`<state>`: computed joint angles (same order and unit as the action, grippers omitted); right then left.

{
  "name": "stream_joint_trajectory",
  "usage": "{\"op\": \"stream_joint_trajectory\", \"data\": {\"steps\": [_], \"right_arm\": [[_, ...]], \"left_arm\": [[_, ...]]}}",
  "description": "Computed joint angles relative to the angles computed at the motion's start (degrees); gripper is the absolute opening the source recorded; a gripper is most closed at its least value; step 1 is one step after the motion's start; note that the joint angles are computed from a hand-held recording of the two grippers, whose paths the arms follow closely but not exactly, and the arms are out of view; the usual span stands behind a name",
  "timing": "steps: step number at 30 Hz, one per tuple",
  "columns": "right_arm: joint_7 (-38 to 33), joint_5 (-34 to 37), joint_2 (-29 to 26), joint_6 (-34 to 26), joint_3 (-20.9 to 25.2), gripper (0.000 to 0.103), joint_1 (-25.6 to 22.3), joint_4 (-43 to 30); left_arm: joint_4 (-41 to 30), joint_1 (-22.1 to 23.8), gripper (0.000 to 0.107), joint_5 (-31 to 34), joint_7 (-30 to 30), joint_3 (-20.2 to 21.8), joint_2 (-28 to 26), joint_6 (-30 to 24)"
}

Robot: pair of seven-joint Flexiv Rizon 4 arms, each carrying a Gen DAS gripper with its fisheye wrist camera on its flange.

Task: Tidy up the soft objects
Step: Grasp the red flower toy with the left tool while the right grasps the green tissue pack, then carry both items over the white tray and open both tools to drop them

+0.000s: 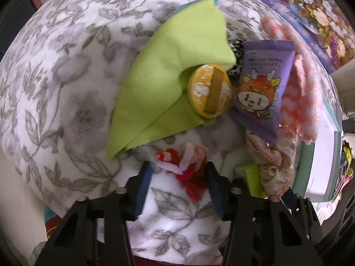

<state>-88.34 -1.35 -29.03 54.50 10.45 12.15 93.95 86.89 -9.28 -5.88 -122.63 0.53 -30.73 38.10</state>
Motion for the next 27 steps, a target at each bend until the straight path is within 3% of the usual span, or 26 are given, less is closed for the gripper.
{"op": "stream_joint_trajectory", "data": {"steps": [2, 5, 15, 27], "right_arm": [[-0.8, 1.0, 0.0, -0.6, 0.4, 0.072, -0.8, -0.4], [-0.5, 1.8, 0.3, -1.3, 0.1, 0.072, -1.4, -0.4], [0.2, 2.3, 2.6, -2.1, -1.0, 0.072, -2.9, 1.2], [1.6, 6.6, 8.4, 2.1, -1.4, 0.072, -6.6, 5.1]], "left_arm": [[0.2, 0.0, 0.031, -0.6, 0.7, -0.6, -0.3, 1.3], [-0.4, -0.9, 0.027, 0.1, 1.0, -0.6, -0.8, 1.5], [1.0, -3.6, 0.025, 2.4, -1.5, -0.1, 0.9, 3.1], [3.1, -6.5, 0.025, 7.1, -7.0, 0.0, 6.7, 6.4]]}}
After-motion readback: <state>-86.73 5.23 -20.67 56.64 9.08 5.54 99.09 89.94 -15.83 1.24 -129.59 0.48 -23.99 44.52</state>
